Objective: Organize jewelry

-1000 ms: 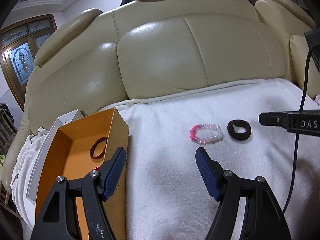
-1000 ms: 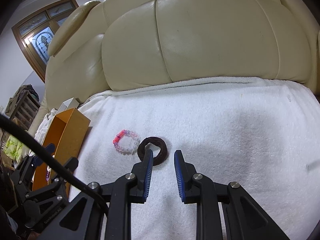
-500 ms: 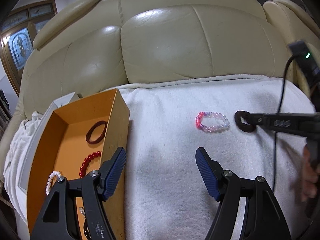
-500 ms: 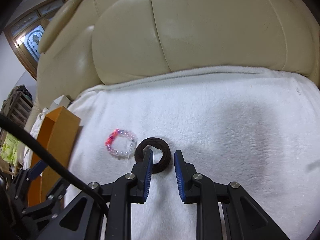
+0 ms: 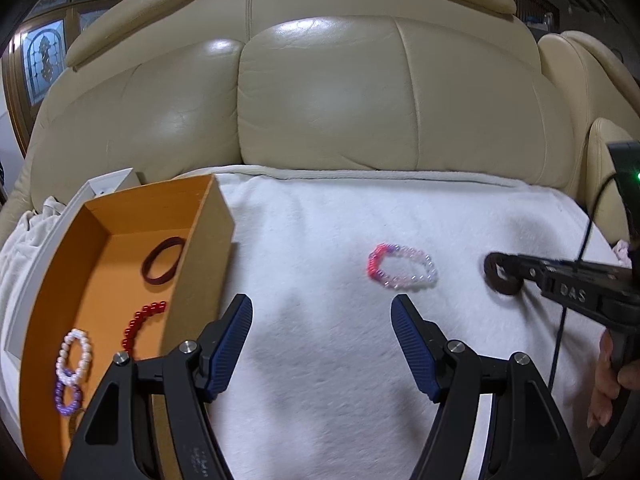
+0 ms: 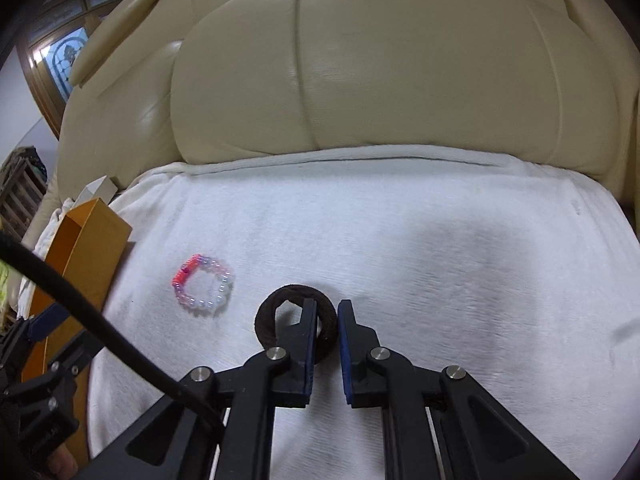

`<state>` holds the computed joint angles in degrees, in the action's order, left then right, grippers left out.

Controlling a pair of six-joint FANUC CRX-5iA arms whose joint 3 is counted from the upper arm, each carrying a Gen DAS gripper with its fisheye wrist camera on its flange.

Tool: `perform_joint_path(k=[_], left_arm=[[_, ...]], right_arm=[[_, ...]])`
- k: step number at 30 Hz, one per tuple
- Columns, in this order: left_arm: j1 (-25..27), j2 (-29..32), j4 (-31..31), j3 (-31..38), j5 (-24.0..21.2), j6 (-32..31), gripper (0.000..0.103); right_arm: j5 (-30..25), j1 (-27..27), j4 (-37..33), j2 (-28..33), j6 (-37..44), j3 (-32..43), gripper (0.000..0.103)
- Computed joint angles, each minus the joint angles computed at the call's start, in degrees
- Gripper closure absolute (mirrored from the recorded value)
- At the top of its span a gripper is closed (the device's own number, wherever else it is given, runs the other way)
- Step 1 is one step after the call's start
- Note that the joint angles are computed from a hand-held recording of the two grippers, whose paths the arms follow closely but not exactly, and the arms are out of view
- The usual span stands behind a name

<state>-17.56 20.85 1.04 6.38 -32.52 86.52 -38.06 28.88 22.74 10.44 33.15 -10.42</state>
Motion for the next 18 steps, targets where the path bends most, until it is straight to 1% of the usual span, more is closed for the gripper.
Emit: perform_joint_path(k=[4, 9, 12, 14, 17, 18], left_arm=[[-0.19, 1.47, 2.31, 0.97, 0.62, 0.08, 0.031], [-0.32, 3.73, 5.65, 2.37, 0.8, -0.04, 0.031], [-0.97, 5.61, 4.41, 4.63, -0.15, 0.62, 0.031], [-1.25, 6.59, 4.97, 5.42, -0.3, 0.29, 0.031], [-1.46, 8.42, 6.1, 7.11, -1.03, 0.19, 0.034], [-1.59, 9.28, 5.66, 8.33, -1.95, 0.73, 0.037]], right_arm=[[-0.45, -1.09, -2.93, -1.53, 3.06, -0.52, 0.091], [-0.98, -2.53, -8.46, -3.22, 8.3, -0.44, 0.091], [-1.3, -3.05, -9.85, -4.08, 10.26, -0.87, 0.091], [-1.16, -3.36, -10.37, -4.6, 10.76, -1.37, 0.091], [-1.12, -4.33, -12.53, -5.37, 12.1, -1.82, 0.091], [-1.12, -4.33, -12.53, -5.37, 12.1, -1.82, 0.091]])
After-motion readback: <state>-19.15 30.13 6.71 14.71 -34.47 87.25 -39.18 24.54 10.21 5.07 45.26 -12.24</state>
